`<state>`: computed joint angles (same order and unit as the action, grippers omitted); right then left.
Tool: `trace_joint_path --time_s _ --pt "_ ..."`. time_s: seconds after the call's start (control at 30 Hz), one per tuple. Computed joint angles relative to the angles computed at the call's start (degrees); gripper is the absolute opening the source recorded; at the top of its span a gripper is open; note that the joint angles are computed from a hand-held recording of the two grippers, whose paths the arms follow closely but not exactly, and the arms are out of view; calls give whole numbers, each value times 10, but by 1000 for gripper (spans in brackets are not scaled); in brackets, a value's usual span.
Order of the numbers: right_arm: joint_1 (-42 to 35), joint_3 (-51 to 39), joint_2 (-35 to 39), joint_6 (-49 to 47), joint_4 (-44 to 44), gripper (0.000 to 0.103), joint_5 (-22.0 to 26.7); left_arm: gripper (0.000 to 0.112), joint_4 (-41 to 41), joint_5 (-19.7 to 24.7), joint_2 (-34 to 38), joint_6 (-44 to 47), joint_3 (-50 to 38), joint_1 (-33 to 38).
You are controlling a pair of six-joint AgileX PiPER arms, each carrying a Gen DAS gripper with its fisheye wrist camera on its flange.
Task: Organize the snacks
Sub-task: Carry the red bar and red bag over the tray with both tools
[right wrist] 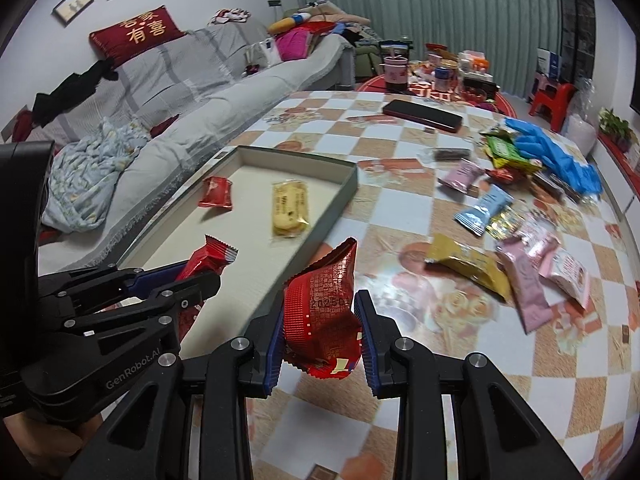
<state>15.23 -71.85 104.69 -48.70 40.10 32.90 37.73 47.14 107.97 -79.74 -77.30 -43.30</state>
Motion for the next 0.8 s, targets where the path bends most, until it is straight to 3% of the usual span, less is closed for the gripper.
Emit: trace_joint_path --time_s 0.57,0.7,0.8 --pt "101 -128 96 110 -104 34 28 22 -70 -37 -33 84 66 114" --pt "128 -201 151 162 -165 34 53 22 -118 -44 -14 143 47 160" --pt "139 -270 199 192 -194 34 90 25 -133 -25 11 178 16 181"
